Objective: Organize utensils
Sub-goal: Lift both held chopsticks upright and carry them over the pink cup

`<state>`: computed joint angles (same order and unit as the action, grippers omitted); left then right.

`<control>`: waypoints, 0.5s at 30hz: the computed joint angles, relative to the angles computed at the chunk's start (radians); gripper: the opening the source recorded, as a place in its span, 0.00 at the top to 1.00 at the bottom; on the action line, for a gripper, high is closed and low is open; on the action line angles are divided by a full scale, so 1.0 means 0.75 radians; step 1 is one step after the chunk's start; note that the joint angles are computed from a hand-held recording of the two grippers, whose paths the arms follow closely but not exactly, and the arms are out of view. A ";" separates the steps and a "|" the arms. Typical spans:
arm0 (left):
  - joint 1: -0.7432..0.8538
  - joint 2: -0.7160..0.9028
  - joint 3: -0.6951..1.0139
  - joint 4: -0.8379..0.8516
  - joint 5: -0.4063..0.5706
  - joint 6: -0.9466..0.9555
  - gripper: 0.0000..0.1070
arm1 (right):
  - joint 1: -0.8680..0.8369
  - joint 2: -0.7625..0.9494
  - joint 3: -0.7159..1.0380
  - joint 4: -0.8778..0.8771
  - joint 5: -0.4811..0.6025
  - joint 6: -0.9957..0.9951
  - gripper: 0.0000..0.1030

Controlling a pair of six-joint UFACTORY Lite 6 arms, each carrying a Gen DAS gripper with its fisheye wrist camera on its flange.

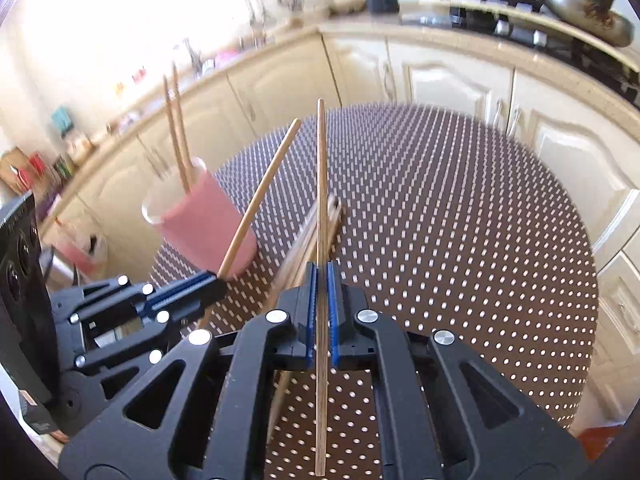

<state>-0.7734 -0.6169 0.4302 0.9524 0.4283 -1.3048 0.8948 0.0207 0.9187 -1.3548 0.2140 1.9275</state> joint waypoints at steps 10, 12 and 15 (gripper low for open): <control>-0.257 -0.480 -0.042 0.149 0.225 -0.153 0.95 | 0.284 -0.166 0.030 -0.341 0.312 0.384 0.94; -0.298 -0.570 -0.050 0.211 0.274 -0.199 0.95 | 0.314 -0.143 0.072 -0.437 0.360 0.470 0.94; -0.268 -0.665 -0.054 0.273 0.264 -0.208 0.95 | 0.374 -0.104 0.130 -0.517 0.458 0.535 0.94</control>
<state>-0.9740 -1.1155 0.3899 1.1572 0.6260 -1.4607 1.1756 -0.0573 1.0163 -1.7426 0.5575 2.3289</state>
